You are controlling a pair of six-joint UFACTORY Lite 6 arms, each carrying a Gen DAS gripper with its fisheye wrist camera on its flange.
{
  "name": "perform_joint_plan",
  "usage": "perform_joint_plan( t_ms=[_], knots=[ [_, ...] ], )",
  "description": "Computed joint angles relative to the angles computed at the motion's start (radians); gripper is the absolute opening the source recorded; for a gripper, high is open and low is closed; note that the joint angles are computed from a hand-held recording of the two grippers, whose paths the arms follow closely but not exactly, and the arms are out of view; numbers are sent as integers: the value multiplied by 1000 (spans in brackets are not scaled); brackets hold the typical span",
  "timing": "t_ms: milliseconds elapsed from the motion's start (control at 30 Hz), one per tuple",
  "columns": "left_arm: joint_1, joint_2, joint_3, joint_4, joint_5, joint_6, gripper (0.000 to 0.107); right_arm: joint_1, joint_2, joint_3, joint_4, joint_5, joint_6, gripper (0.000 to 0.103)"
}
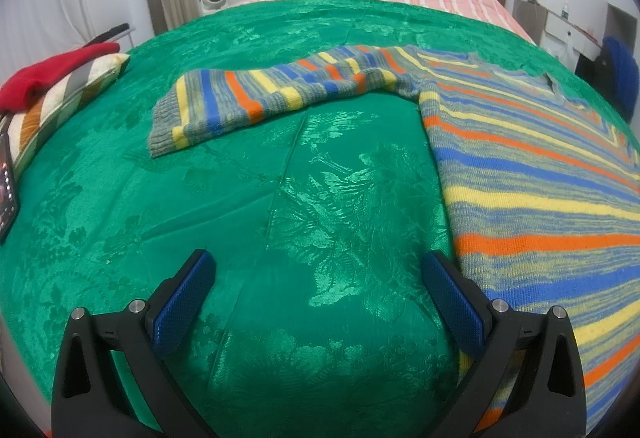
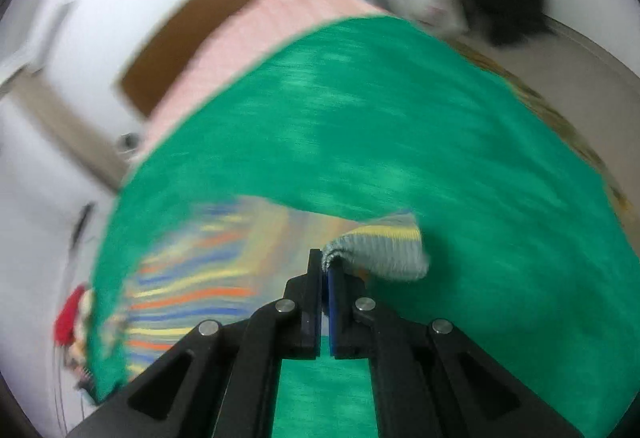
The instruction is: Fold small clothes
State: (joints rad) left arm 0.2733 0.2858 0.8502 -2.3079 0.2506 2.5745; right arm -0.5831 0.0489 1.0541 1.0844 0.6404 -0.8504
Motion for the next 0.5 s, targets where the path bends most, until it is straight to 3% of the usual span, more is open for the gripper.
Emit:
perform_joint_plan(
  t_ms=[167, 300, 333, 367, 400, 433, 500],
  knots=[
    [0, 1, 2, 13, 0, -13, 103, 419, 70, 235, -63, -57, 202, 2],
    [0, 1, 1, 12, 1, -13, 103, 681, 300, 483, -121, -125, 313, 5],
    [0, 1, 1, 12, 1, -13, 103, 712, 362, 532, -94, -114, 306, 16],
    [-1, 1, 0, 10, 4, -11, 103, 730, 452, 602, -48, -82, 294, 48],
    [-1, 1, 0, 7, 5, -9, 103, 745, 509, 631, 1, -62, 285, 64],
    [-2, 1, -1, 3, 6, -6, 103, 755, 524, 618, 61, -76, 249, 72],
    [-4, 1, -1, -5, 7, 1, 103, 751, 480, 499, 201, -112, 116, 72]
  ],
)
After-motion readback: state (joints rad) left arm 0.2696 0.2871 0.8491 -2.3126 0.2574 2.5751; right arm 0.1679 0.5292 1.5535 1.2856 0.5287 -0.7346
